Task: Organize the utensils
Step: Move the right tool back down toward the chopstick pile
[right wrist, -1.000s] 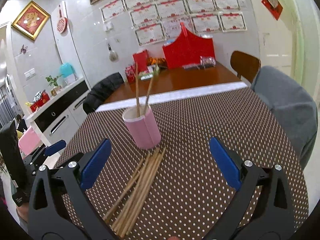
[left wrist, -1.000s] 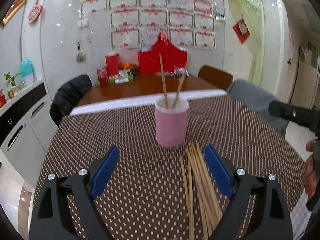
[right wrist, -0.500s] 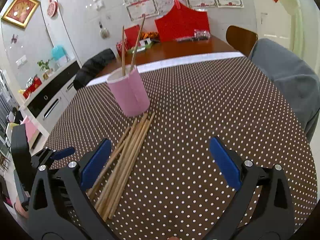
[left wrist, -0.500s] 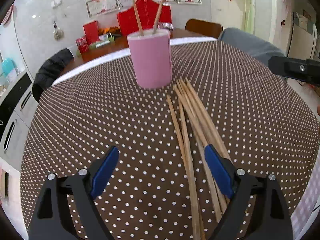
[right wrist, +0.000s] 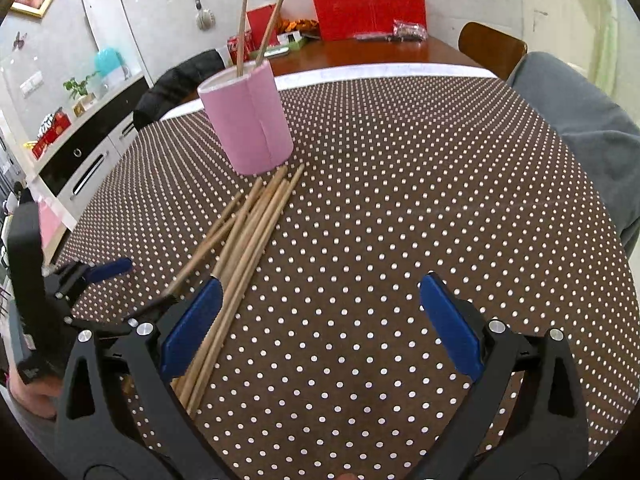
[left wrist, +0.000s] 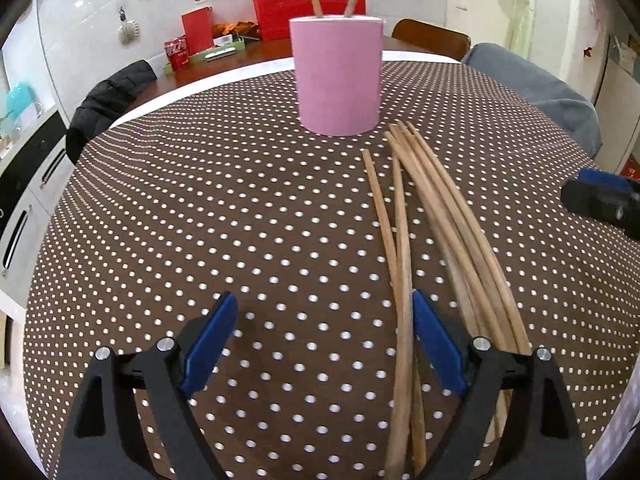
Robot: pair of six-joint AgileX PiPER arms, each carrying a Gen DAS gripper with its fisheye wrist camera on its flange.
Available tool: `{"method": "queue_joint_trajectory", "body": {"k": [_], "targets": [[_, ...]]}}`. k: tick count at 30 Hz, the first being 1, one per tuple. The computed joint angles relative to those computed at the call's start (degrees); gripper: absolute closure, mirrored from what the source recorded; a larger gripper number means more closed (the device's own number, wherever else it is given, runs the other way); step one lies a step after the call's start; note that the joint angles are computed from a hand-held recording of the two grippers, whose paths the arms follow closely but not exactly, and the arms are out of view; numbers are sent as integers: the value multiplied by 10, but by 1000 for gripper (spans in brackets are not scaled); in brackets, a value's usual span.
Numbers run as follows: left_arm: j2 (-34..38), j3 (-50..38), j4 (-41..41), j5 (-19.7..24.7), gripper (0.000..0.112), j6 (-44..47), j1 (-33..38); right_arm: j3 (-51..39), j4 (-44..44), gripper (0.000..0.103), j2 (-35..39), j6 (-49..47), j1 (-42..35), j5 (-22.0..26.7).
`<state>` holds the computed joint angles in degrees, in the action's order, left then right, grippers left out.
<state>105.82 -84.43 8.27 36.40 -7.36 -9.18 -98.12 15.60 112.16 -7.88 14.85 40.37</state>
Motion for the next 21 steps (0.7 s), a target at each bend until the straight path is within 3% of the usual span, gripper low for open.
{"method": "queue_joint_trajectory", "body": {"k": [18, 21], "targets": [[-14, 0, -17, -9, 26, 5, 8, -78, -93, 6, 73, 43, 56, 43], [-18, 5, -28, -10, 26, 17, 10, -100, -143, 6, 89, 68, 72, 59]]}}
